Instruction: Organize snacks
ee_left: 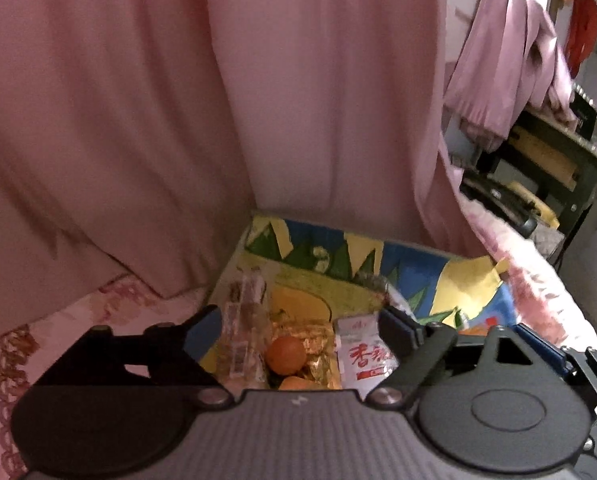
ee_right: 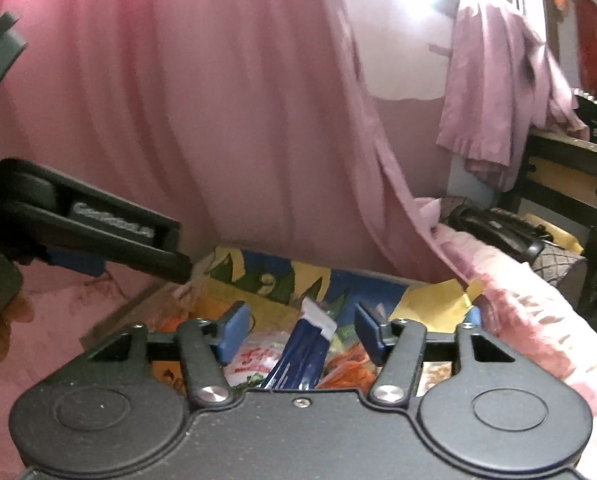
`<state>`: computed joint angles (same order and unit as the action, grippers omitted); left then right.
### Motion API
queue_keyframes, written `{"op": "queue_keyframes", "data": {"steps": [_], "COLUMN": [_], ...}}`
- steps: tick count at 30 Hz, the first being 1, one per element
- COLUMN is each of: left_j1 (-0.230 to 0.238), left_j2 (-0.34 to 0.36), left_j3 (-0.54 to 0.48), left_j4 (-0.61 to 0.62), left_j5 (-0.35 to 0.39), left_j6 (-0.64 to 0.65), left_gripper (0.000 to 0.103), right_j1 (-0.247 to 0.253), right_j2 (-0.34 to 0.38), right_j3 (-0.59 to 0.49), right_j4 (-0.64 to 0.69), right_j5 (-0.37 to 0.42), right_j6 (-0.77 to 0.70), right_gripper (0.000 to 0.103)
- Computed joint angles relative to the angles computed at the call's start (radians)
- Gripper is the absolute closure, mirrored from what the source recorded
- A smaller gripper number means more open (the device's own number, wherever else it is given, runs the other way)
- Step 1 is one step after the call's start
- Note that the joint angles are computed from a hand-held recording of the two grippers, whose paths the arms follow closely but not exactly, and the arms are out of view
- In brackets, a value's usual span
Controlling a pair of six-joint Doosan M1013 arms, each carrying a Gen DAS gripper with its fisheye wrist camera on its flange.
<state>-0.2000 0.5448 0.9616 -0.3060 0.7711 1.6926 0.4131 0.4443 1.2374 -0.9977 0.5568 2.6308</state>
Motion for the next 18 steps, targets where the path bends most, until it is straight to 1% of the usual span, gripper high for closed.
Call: {"op": "queue_keyframes", "data": {"steps": [1,3,6,7,11,16,18], "left_j1": [0.000,0.001,0.005,0.005,0.007,0.004,0.001], "left_j2": [-0.010,-0.033,-0.067,-0.077,-0.122,-0.177,-0.196], "left_j3": [0.011,0.039,0.082,0.094,0.152,0.225,0.253], "left_j4": [0.003,0.007,-0.006,-0.007,-0.009,0.009,0.026], "left_j5": [-0.016,-0.055,-0.106,-0.119,-0.183,-0.273,-0.305], "left_j6": [-0.007,-0.020,-0.018,-0.020,-0.025,-0.032,-0.037], "left_gripper": [0.007,0.004,0.002,0.001,0.001,0.000,0.000], "right_j1": [0.002,0.006,0.010,0.013,0.022,0.032,0.036], "right_j2": [-0.008,-0.025,-0.052,-0.060,-0.093,-0.131,-0.146], "right_j3": [0.007,0.022,0.048,0.055,0.088,0.125,0.140], "right_j4": [-0.022,-0.075,-0.150,-0.172,-0.251,-0.321,-0.349], "right_j5": [-0.001,-0.004,-0.015,-0.014,-0.015,-0.009,-0.002], "right_j6": [0.025,0.078,0.154,0.175,0.265,0.355,0.395], "right_gripper": [0.034,0.026,0.017,0.015,0.005,0.001,0.001]}}
